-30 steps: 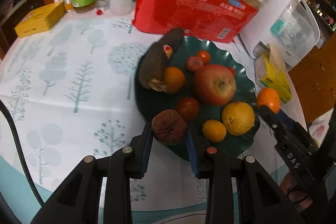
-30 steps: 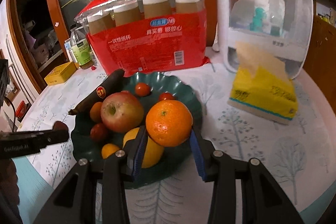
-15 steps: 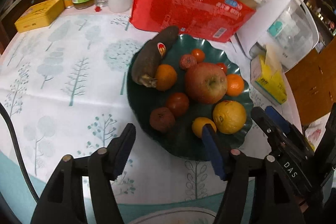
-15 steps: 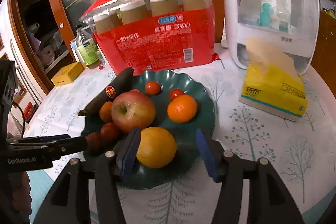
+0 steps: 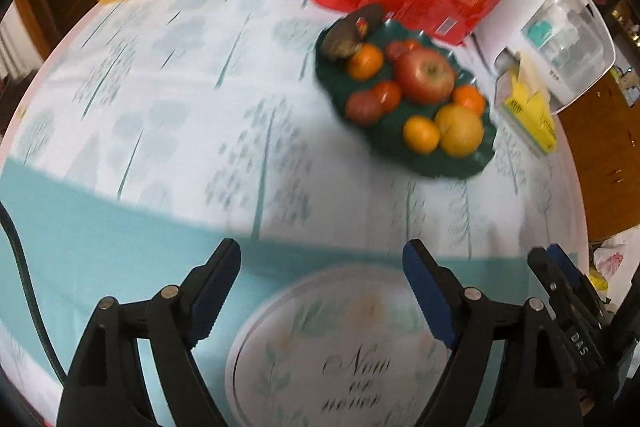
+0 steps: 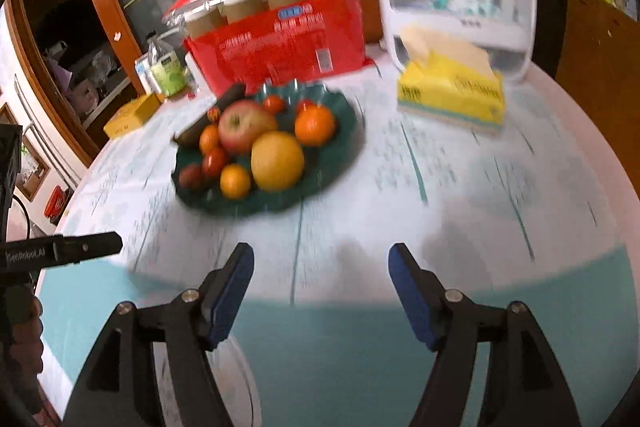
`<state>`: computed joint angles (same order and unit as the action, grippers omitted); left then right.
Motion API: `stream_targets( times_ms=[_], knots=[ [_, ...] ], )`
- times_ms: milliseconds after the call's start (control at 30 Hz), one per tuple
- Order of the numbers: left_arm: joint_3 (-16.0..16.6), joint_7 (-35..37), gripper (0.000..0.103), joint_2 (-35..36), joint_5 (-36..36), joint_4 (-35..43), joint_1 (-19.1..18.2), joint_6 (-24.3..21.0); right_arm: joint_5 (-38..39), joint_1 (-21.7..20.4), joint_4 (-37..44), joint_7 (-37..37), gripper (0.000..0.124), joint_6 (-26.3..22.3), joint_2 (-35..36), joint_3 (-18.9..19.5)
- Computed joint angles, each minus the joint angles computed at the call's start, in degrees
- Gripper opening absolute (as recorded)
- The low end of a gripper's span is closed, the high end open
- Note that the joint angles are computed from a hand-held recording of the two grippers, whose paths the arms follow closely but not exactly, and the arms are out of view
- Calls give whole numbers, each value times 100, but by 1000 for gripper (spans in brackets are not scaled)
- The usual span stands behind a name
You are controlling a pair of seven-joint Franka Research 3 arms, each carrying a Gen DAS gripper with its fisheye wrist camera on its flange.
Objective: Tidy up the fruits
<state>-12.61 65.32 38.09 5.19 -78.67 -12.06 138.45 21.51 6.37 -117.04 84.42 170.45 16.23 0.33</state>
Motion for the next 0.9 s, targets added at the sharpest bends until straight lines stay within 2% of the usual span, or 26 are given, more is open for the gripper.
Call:
stream_targets(
  times_ms=[200, 300, 467, 667, 900],
  knots=[
    [-28, -406, 83, -792, -76, -1295, 21, 252, 764, -217, -981, -751, 75, -286, -772, 320],
    [-81, -567, 83, -1252, -125, -1997, 43, 484, 1096, -151, -1272, -1104, 76, -561, -1077, 288],
    [-171, -492, 83, -1842, -170, -2717, 71, 575, 1376, 52, -1622, -1428, 77, -1074, -1563, 155],
    [-151, -259, 83, -2854, -170, -3658, 95, 894, 1155, 315, -1935, -1130, 77, -1447, -2201, 103],
    [30, 502, 83, -4064, -408, -4494, 125, 1137, 133, 449, -2217, 91, 78, -1655, -3143, 373]
  ],
)
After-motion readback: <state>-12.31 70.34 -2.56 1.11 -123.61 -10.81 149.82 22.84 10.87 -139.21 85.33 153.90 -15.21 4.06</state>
